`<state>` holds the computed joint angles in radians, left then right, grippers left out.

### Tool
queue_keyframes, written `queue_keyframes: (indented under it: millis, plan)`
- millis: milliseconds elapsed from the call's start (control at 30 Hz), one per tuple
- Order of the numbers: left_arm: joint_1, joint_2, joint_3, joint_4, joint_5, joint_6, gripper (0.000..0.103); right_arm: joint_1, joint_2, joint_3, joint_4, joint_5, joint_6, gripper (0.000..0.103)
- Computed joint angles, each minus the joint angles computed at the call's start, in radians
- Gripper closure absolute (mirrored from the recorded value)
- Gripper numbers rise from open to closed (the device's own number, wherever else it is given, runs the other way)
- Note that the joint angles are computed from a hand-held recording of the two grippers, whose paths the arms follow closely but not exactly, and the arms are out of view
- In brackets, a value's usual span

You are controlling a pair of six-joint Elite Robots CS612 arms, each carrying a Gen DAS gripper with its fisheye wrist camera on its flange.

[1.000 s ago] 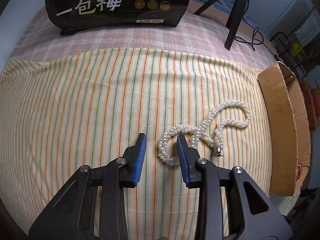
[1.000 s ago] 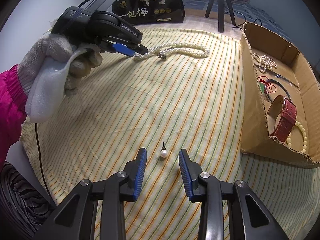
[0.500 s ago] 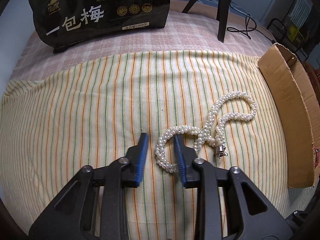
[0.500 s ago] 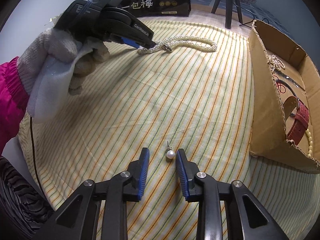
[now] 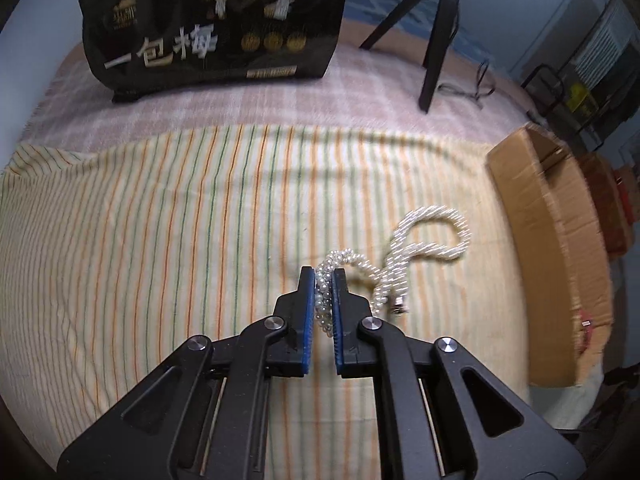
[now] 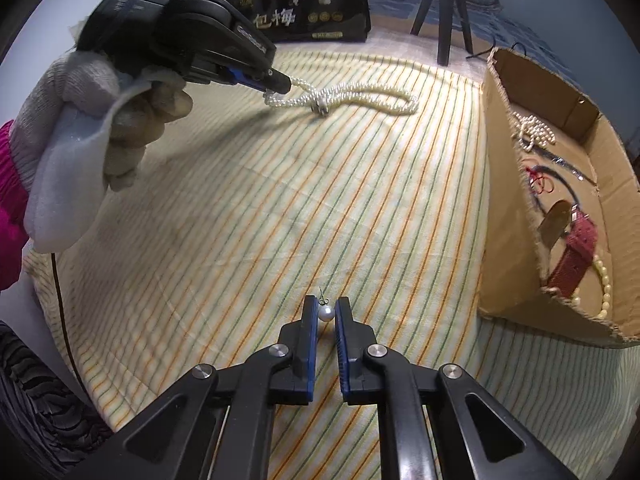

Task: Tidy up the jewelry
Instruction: 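Close the left tool on the thick pearl necklace while the right tool grips the second pearl earring, then lift the necklace in the left tool and the earring in the right tool over the box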

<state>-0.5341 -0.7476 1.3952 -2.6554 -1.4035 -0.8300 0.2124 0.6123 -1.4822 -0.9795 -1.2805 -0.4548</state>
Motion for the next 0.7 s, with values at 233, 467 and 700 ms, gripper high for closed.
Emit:
queue_keyframes:
  millis: [233,467,700]
  plan:
    - [-0.011,-0.042,0.029,-0.098,0.006,-0.009,0.097,-0.015,-0.010,-0.031,-0.027,0.040,0.020,0.097]
    - [-0.021,-0.076,0.049,-0.168,0.032,-0.009,0.097,-0.039,-0.021,-0.062,-0.050,0.072,0.052,0.097]
    - [-0.031,-0.094,0.056,-0.197,0.042,0.001,0.097,-0.056,-0.035,-0.056,-0.093,0.084,0.096,0.097]
